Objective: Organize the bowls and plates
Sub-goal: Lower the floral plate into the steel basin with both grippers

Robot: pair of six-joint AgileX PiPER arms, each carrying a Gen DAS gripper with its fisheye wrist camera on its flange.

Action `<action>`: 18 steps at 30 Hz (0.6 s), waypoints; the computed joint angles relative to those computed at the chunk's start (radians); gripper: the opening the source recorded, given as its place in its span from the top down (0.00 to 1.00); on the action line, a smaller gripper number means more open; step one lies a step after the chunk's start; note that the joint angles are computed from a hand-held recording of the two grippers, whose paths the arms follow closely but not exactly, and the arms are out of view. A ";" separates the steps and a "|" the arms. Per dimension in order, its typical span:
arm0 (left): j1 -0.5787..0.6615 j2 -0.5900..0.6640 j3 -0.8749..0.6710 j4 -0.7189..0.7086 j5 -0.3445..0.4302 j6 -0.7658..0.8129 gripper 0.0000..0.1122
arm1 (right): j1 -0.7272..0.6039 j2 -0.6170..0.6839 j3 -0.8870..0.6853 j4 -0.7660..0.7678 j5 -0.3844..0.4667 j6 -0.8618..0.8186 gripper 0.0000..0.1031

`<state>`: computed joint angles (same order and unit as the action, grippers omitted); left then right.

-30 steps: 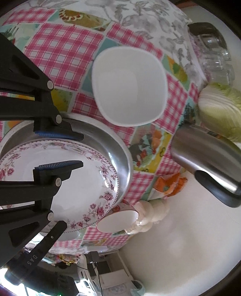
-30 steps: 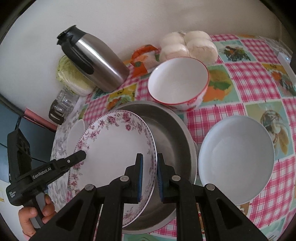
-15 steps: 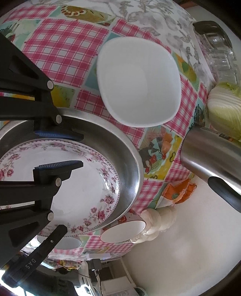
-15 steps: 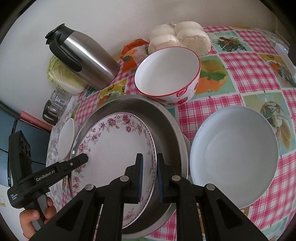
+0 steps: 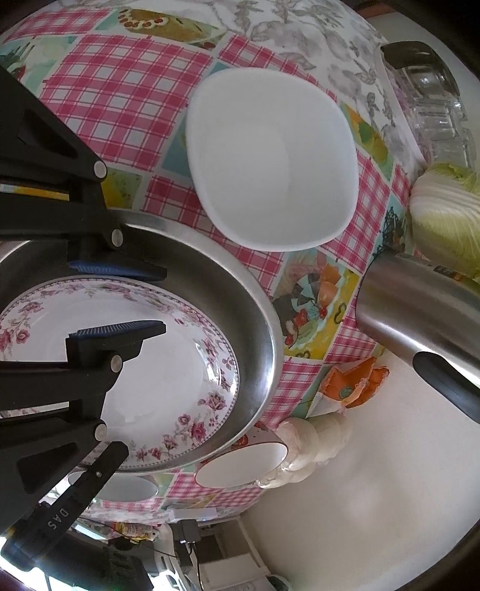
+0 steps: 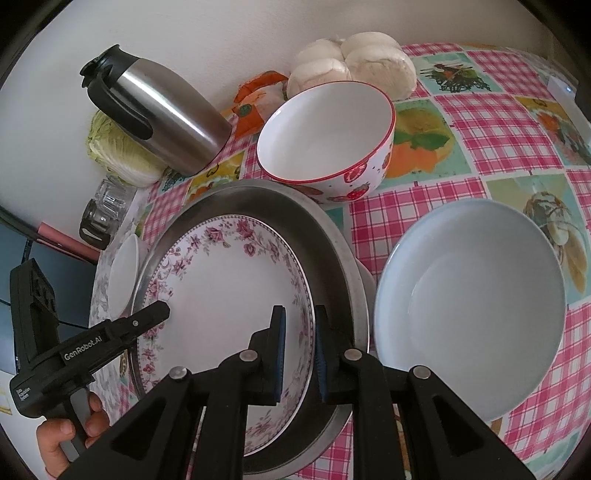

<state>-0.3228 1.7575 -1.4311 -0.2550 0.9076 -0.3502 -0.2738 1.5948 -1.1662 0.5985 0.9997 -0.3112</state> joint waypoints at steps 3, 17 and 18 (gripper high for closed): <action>-0.001 -0.004 0.007 0.007 -0.010 -0.003 0.79 | 0.000 -0.001 0.003 -0.004 -0.003 -0.003 0.84; -0.022 0.012 -0.030 0.074 0.034 -0.037 0.74 | 0.029 0.012 -0.015 -0.052 -0.011 0.018 0.80; -0.017 0.005 -0.026 0.068 0.030 -0.033 0.73 | 0.031 0.013 -0.017 -0.053 -0.010 0.018 0.79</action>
